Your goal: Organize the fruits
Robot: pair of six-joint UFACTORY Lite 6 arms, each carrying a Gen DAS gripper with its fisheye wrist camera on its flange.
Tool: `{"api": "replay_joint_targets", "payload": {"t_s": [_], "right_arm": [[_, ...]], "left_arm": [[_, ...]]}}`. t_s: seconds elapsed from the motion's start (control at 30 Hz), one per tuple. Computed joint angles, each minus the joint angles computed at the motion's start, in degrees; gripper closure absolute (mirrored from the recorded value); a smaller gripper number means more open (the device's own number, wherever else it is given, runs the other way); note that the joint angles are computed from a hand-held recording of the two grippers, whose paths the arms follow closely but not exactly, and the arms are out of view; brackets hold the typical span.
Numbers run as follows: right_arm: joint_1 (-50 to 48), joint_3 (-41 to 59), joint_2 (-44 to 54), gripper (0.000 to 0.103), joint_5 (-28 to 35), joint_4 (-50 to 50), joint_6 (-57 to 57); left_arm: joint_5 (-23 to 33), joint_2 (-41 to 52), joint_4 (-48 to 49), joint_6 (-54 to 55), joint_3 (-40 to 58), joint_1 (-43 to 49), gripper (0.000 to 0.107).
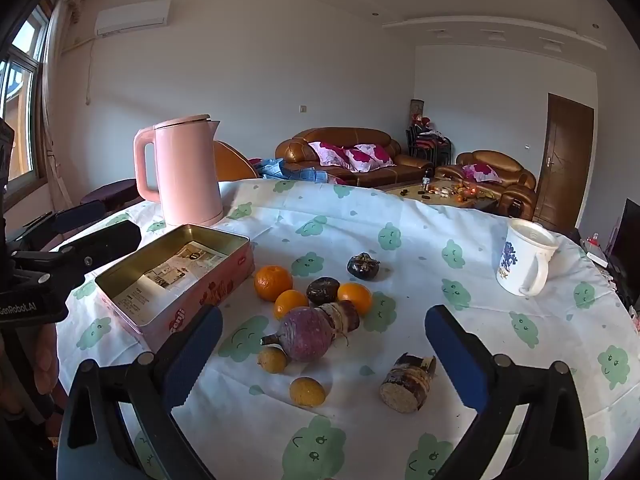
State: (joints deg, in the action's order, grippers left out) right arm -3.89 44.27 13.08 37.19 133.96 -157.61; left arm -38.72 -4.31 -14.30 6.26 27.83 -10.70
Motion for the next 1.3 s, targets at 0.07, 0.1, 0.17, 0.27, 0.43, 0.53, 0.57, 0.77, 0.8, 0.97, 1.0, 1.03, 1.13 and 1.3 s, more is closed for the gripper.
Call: {"api": "replay_joint_targets", "payload": {"t_s": [0.07,0.1,0.17,0.27,0.43,0.53,0.57,0.77,0.8,0.97,1.0,1.03,1.13,1.3], "right_arm": [[-0.16,-0.04,0.27,0.001,0.44,0.43,-0.68],[-0.25,-0.07,0.39,0.001,0.66,0.58,-0.94],[-0.36,-0.23,0.6,0.001,1.17,1.16,-1.7],[-0.34,-0.88,0.8,0.001,1.98,2.7,-3.54],[-0.55,-0.8,2.15,0.001,2.09,1.99,-2.8],[-1.07,-0.34,2.36,0.001,2.81,2.78,-3.67],[-1.02,-0.39,2.25,0.001,2.69,2.85,-3.74],[-1.34,-0.27,2.51,0.001,2.6,2.66,-3.44],[-1.31,-0.29,2.5,0.001,2.56,2.74,-3.45],[-1.3,-0.13,2.68,0.001,2.5,2.64,-3.25],[-1.34,-0.15,2.7,0.001,2.6,2.66,-3.26],[-1.28,-0.13,2.68,0.001,2.49,2.69,-3.24],[-1.29,-0.08,2.73,0.001,2.37,2.63,-3.02],[-1.46,-0.09,2.86,0.001,2.57,2.5,-3.0]], "left_arm": [[0.04,-0.24,-0.09,0.31,-0.14,0.1,0.004],[0.05,-0.49,-0.17,0.48,-0.29,0.17,0.004],[0.81,-0.22,0.2,0.3,0.12,0.13,0.004],[0.91,-0.28,0.17,0.74,0.08,0.16,0.004],[-1.39,2.25,0.59,0.28,-0.08,-0.35,0.004],[-0.78,2.36,-1.93,2.54,0.64,-1.55,0.004],[-0.73,2.41,-1.99,2.62,0.67,-1.54,0.004],[-1.0,3.68,-1.57,2.39,0.99,-1.39,0.004],[-1.04,3.85,-1.62,2.48,1.06,-1.37,0.004],[-1.27,4.38,-1.71,2.57,1.18,-1.49,0.004],[-1.35,4.52,-1.76,2.64,1.2,-1.5,0.004],[-1.37,4.55,-1.61,2.5,1.21,-1.47,0.004],[-1.39,5.32,-1.44,2.56,1.64,-1.42,0.004],[-1.39,5.43,-1.57,2.65,1.72,-1.44,0.004]]}}
